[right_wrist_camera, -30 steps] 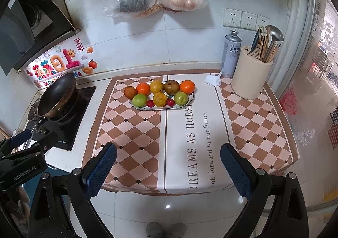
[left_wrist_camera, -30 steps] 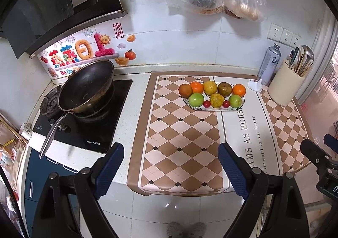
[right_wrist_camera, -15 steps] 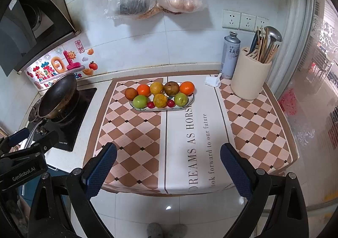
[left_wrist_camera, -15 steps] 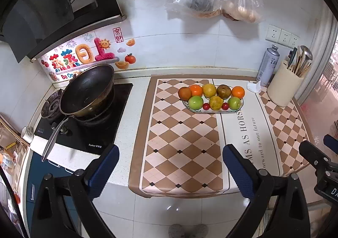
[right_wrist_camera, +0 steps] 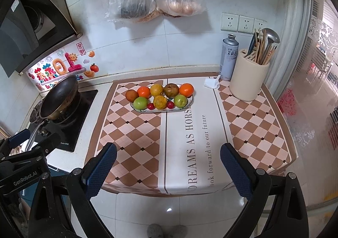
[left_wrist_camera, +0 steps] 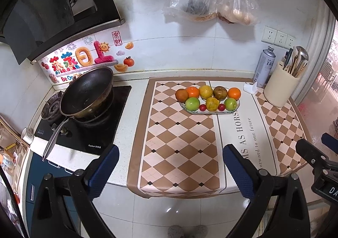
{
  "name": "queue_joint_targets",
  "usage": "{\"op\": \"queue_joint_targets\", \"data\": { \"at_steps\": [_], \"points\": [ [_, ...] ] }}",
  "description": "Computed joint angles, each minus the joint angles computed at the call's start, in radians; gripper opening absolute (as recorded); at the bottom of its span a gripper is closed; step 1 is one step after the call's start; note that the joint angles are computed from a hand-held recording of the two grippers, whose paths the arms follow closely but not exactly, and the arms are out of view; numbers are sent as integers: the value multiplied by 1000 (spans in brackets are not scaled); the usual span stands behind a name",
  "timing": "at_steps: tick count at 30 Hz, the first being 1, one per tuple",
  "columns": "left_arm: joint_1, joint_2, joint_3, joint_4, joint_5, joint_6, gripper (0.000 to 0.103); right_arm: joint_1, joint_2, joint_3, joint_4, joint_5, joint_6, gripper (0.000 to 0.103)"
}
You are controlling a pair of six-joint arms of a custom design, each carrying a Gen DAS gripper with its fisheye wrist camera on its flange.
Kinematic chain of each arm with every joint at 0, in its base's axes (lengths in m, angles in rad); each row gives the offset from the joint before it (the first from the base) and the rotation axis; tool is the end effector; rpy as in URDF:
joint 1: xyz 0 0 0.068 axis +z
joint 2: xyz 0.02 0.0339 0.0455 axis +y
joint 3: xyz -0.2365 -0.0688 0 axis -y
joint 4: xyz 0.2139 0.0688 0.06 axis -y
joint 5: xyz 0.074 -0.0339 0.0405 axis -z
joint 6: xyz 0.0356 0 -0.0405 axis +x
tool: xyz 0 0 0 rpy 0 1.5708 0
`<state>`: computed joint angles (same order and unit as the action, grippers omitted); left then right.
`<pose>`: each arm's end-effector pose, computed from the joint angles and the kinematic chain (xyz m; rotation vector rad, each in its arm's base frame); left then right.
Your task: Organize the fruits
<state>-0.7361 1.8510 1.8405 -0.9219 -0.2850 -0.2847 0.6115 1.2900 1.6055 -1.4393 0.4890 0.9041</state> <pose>0.2768 -0.2372 0.3117 0.4350 2.4138 -0.0889 0.1609 0.0924 0.3691 0.5024 2.4415 -0.0622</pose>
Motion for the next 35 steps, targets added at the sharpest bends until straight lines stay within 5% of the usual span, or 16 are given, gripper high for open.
{"op": "queue_joint_targets", "data": {
  "at_steps": [35],
  "points": [
    [-62, -26, -30, 13, -62, -43, 101, 96, 18, 65, -94, 54, 100, 100]
  ]
}}
